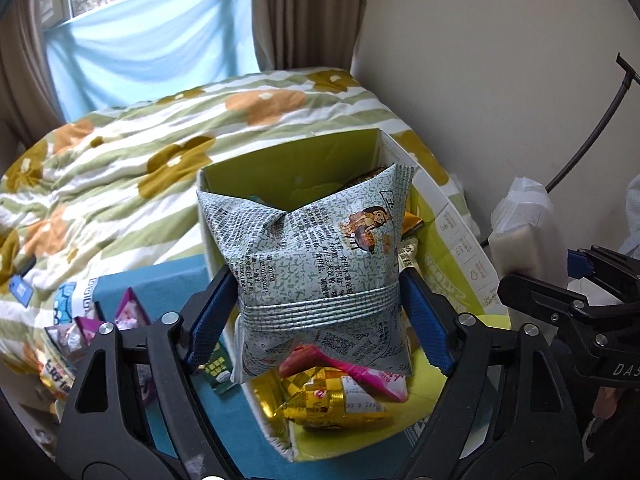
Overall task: Organize snacks
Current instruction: 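Carry both packets into the cardboard box and open both grippers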
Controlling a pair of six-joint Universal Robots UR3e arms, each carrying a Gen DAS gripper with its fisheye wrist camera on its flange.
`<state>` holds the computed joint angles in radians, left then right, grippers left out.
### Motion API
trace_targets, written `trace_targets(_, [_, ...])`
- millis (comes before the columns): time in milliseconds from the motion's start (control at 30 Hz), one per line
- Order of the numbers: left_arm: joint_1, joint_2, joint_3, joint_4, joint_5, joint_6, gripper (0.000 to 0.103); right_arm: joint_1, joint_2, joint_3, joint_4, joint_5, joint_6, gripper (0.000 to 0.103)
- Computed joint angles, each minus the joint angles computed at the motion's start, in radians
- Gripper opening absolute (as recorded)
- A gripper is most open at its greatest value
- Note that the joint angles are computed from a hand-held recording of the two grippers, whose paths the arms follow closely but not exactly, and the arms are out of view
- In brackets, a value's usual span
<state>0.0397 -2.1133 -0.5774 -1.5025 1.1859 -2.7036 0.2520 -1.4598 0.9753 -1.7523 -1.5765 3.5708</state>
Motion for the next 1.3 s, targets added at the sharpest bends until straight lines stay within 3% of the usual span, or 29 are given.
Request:
trace_targets(133, [-0.016,-0.072,0.092,-0.043,0.004,0.025,0.098,-0.041,0.013,-0.011,0.005,0.010,0.010,0.061])
trace_targets(200, [-0.015,-0.065,0.073,-0.023,0.028,0.035,0.099,-0.053,0.023,-0.022,0.007,0.010,0.014,0.061])
trace_targets(500, [0.122,0.123,-0.245,0.095,-0.011,0.090,0.099,-0.072,0.064,-0.004,-0.007,0.053,0.040,0.061])
trace_targets(867, [0.217,0.223,-0.449,0.163,0.004,0.060,0.099,-0.065,0.086,0.086,-0.060,0.071,0.023,0.062])
trace_targets(900, [0.217,0.231,-0.468,0.176,0.017,0.055,0.099,-0.060,0.084,0.091,-0.075,0.066,0.012,0.064])
trace_targets(967, [0.224,0.252,-0.505,0.182,0.022,0.055,0.099,-0.043,0.079,0.091,-0.091,0.038,-0.007,0.081])
trace_targets(1000, [0.229,0.266,-0.525,0.182,0.019,0.055,0.099,-0.031,0.071,0.101,-0.107,0.012,-0.005,0.095])
trace_targets(1033, [0.233,0.282,-0.547,0.186,0.016,0.056,0.099,-0.023,0.059,0.127,-0.135,-0.004,-0.001,0.098])
trace_targets(1300, [0.245,0.411,-0.696,0.222,0.016,0.056,0.099,-0.001,-0.030,0.264,-0.188,-0.034,0.004,0.099])
